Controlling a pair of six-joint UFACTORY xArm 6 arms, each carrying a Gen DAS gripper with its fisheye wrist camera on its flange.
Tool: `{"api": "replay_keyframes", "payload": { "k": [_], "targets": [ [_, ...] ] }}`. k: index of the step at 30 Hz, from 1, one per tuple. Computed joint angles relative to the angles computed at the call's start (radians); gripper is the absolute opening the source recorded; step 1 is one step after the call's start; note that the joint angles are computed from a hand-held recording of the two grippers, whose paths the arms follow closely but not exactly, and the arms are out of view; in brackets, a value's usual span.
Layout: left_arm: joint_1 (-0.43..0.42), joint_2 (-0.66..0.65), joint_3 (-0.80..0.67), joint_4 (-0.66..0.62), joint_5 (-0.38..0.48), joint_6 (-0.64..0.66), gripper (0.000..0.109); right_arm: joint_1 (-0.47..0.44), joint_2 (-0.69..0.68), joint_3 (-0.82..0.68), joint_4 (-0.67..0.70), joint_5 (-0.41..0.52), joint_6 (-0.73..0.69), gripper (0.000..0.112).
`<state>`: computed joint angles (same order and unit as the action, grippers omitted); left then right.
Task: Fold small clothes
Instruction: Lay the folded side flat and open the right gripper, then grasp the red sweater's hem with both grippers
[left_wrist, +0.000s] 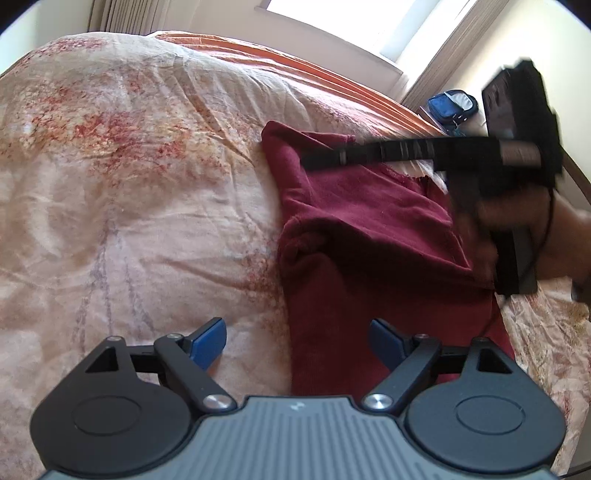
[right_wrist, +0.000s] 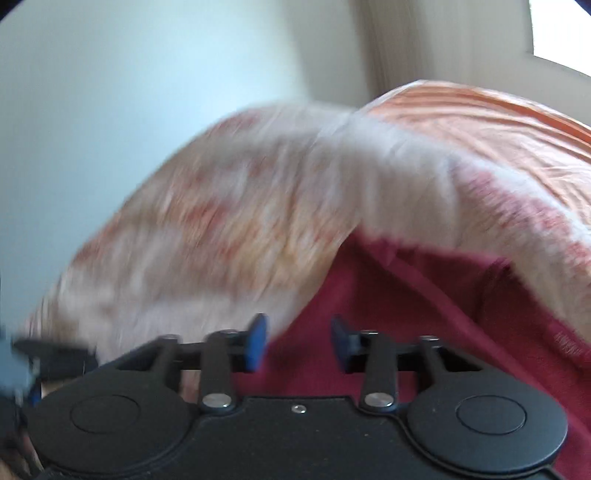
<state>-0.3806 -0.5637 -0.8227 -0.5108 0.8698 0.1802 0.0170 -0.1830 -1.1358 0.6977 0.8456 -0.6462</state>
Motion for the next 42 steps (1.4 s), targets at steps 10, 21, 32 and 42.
{"api": "replay_keyframes", "payload": {
  "k": [10,21,32,42],
  "targets": [
    [0.003,0.006,-0.024,-0.053,-0.012,-0.008,0.088,-0.026,0.028,0.021,-0.184,-0.203,0.238,0.055],
    [-0.109,0.423,-0.409,-0.192,-0.104,0.144,0.094,-0.47,-0.355,0.323,-0.104,-0.047,0.156,0.078],
    [-0.145,0.307,-0.261,0.152,-0.088,0.023,0.087,-0.758,-0.473,0.415,-0.12,0.069,0.016,0.074],
    [-0.029,-0.062,-0.039,0.077,0.256,-0.041,0.089,-1.115,-0.652,0.407,-0.041,0.637,-0.058,0.075]
  ]
}}
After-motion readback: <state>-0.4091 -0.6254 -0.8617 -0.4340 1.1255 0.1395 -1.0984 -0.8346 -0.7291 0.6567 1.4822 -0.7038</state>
